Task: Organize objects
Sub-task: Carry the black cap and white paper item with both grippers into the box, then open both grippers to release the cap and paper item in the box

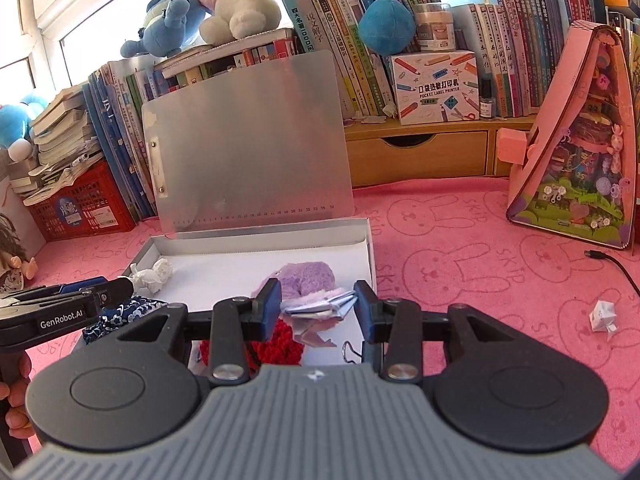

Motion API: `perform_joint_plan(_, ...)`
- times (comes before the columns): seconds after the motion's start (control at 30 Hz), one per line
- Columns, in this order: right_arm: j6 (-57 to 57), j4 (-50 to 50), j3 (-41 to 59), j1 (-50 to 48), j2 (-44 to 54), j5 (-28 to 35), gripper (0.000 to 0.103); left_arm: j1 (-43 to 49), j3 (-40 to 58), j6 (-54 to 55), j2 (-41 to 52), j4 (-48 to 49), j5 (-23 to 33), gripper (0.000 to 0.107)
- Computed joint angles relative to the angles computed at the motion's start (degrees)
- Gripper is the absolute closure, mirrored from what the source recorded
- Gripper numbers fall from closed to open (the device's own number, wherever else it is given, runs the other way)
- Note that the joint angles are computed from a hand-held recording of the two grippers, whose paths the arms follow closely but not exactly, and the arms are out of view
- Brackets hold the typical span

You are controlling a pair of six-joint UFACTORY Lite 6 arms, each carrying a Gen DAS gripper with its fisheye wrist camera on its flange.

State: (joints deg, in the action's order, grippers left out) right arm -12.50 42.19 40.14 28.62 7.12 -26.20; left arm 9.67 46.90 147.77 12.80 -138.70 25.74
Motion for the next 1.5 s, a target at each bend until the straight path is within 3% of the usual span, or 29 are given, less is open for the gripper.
perform_joint_plan(0.43, -1.1, 0.1, 8.5, -1.8, 10.9, 2.6, 0.059, -4.1, 9.4, 9.4, 11.6, -11.5, -3.1, 0.069)
perform_joint_plan(0.87, 2.0, -2.6, 9.5, -1.5, 12.9, 2.4, 0.056, -5.0, 8.9, 15.0, 13.1, -15.8, -2.1, 0.069)
perform_joint_plan(1.2, 4.9, -6.0, 6.0, -0.7, 9.5, 0.4, 0.039, -4.7, 5.1, 13.4, 9.4, -12.8, -0.8, 0.067)
perform_joint_plan(1.37, 10.6, -11.6, 1.0, -0.4, 5.1, -3.0, 0.024, -4.0, 0.5, 17.1, 5.4, -15.7, 1.9, 0.040)
perform_joint_plan(1.5, 11.0, -11.7, -1.5, 0.4, 2.4, -4.3, 0.015, -3.7, -2.9, 19.1, 1.6, -16.1, 3.2, 0.032)
